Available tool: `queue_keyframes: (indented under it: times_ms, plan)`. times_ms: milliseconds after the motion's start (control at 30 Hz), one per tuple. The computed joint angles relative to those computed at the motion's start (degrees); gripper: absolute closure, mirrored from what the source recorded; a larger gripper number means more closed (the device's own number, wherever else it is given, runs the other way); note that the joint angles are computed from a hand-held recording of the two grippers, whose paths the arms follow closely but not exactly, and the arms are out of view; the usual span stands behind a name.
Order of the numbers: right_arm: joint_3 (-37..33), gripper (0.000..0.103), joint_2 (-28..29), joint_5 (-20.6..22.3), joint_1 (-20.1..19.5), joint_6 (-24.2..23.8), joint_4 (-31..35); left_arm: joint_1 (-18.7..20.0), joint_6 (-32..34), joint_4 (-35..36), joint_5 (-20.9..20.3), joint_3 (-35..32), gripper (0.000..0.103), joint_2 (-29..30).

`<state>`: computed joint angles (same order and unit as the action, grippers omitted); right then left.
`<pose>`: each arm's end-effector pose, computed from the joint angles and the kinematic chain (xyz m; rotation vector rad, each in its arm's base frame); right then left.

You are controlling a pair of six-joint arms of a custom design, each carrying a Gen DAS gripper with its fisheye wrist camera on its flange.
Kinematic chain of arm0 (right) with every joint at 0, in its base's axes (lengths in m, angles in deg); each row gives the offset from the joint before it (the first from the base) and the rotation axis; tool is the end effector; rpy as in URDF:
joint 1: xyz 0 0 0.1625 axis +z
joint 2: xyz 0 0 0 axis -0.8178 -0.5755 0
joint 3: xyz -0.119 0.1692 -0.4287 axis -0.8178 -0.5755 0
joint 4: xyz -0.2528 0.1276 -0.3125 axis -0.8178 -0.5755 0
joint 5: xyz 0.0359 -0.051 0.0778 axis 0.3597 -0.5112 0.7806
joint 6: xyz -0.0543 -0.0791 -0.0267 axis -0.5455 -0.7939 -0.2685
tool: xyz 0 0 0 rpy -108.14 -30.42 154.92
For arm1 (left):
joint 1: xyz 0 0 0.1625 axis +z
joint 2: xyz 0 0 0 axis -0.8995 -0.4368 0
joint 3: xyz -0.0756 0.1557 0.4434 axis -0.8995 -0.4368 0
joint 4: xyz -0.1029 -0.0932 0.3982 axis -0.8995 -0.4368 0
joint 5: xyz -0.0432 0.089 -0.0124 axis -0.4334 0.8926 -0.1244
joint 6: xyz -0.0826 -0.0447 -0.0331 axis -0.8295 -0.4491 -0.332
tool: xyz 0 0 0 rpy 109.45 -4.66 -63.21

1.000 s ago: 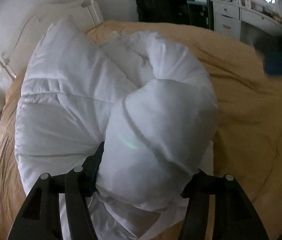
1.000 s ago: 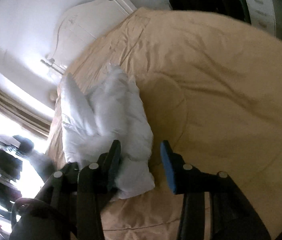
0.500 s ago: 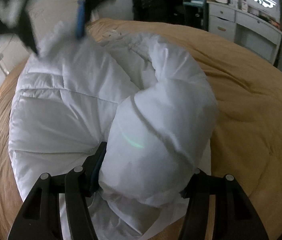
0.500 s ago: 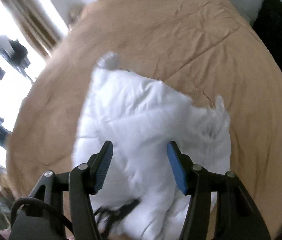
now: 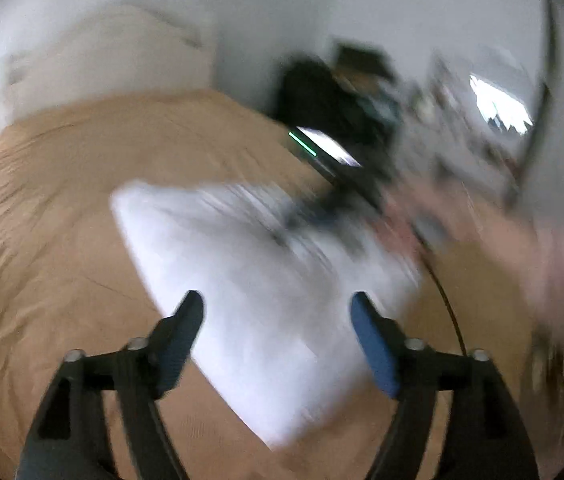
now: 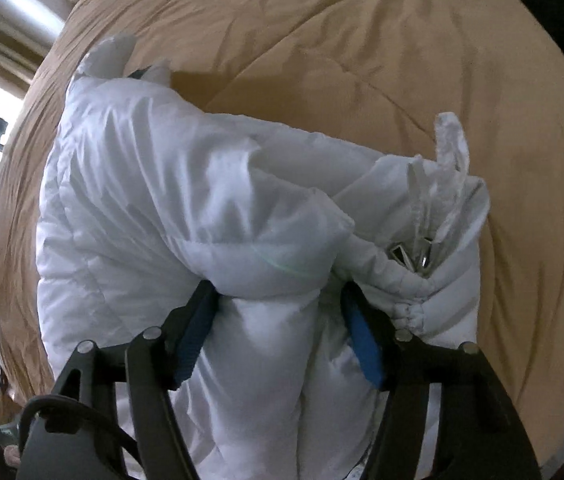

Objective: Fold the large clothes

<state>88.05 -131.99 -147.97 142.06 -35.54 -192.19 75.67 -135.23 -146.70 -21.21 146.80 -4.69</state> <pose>0.0462 -0.6865 0.4761 0.6043 -2.5007 -0.1171 -0.4560 -0.3064 0.2588 0.6923 2.4359 -1.0096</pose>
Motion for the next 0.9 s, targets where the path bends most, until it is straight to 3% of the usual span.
queue_keyframes:
  times_ms: [67, 167, 233, 333, 400, 467, 533, 567, 667, 733, 767, 833, 900]
  plan:
    - [3.7, 0.038, -3.0, 0.0, 0.0, -1.0, -3.7, 2.8, -3.2, 3.0, 3.7, -0.3, 0.024, 0.0]
    - [10.2, 0.038, -7.6, 1.4, -0.5, -4.0, -12.2, 9.8, -2.7, -2.7, -2.9, 0.4, 0.027, 3.1]
    - [13.8, 0.038, -10.6, 3.1, -1.0, -5.3, -16.6, 12.3, -3.0, -1.9, -6.2, 0.3, 0.031, 5.9]
    - [19.6, 0.039, -17.5, 7.1, -1.4, -10.3, -24.4, 13.2, -3.5, -6.6, -6.0, 2.9, 0.031, 6.2]
    - [26.1, 0.039, -24.6, 12.0, -1.2, -16.0, -32.6, 13.7, -3.4, -6.3, -6.7, 2.7, 0.031, 5.9]
    - [32.2, 0.039, -32.3, 20.6, -2.6, -20.9, -35.9, 13.8, -2.8, -5.2, -6.3, 2.1, 0.031, 6.2]
    - [37.9, 0.039, -40.0, 29.2, -5.9, -23.6, -35.0, 13.6, -3.3, -4.8, -5.9, 1.5, 0.031, 7.0]
    - [39.4, 0.039, -41.6, 31.1, -7.5, -24.7, -34.7, 13.7, -3.2, -5.0, -5.8, 1.6, 0.031, 7.0]
    - [45.7, 0.039, -44.4, 29.8, -14.0, -27.8, -39.4, 14.2, -2.4, -6.4, -7.6, 1.7, 0.027, 6.8]
    - [47.7, 0.039, -44.4, 33.2, -19.9, -31.8, -41.3, 13.8, -4.0, -5.8, -9.0, 0.0, 0.029, 7.7]
    - [48.4, 0.039, -44.7, 35.5, -22.1, -33.0, -42.5, 13.4, -5.4, -3.7, -7.8, -1.0, 0.032, 7.4]
    - [48.5, 0.039, -45.5, 37.9, -24.4, -32.9, -41.4, 12.4, -5.4, -0.9, -5.1, -3.4, 0.032, 7.3]
    - [48.9, 0.039, -45.9, 38.1, -24.5, -32.2, -40.9, 11.8, -2.4, -0.9, -4.9, -6.7, 0.032, 8.6]
